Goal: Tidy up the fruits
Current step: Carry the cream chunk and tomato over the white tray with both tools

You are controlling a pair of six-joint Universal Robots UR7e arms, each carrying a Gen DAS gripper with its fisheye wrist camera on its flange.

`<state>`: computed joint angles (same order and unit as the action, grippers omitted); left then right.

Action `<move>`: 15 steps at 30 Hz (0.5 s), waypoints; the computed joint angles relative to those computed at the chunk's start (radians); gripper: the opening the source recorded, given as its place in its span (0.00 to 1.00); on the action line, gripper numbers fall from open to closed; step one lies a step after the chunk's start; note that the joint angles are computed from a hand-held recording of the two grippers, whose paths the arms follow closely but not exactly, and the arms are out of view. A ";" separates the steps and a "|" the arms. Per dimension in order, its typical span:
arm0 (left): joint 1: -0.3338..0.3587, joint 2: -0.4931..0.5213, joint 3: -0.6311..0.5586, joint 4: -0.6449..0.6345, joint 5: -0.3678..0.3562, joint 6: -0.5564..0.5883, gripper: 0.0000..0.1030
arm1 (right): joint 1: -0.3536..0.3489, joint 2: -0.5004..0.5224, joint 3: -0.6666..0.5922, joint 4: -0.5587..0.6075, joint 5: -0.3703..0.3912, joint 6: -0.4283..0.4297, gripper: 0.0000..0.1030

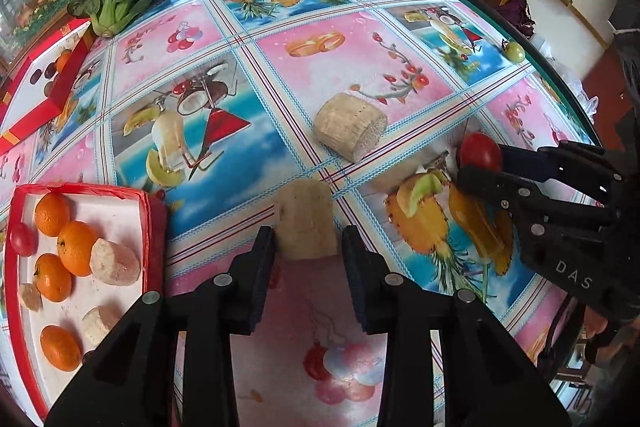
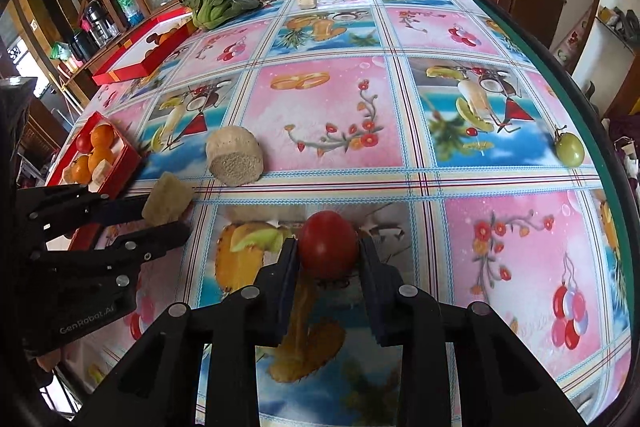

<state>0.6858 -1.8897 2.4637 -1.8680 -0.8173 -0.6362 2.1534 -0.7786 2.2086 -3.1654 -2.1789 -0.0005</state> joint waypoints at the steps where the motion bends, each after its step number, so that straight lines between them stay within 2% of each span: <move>1: -0.001 -0.002 0.003 -0.003 0.002 -0.001 0.31 | 0.000 0.000 0.001 -0.001 -0.001 0.001 0.30; 3: 0.000 -0.004 0.005 -0.011 0.004 -0.001 0.31 | 0.002 0.000 0.002 0.001 -0.004 0.002 0.30; 5: -0.001 -0.012 0.009 -0.017 0.006 -0.007 0.24 | 0.004 0.000 0.002 0.002 -0.008 0.004 0.30; 11: 0.005 -0.062 0.014 -0.020 -0.041 -0.011 0.24 | 0.008 -0.009 0.012 0.001 -0.009 0.016 0.30; 15: -0.017 -0.113 0.026 0.023 -0.059 -0.045 0.24 | 0.016 -0.013 0.019 0.000 -0.005 0.022 0.30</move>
<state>0.6688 -2.0024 2.4900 -1.8453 -0.8759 -0.6810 2.1690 -0.7917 2.2272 -3.1655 -2.1842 0.0215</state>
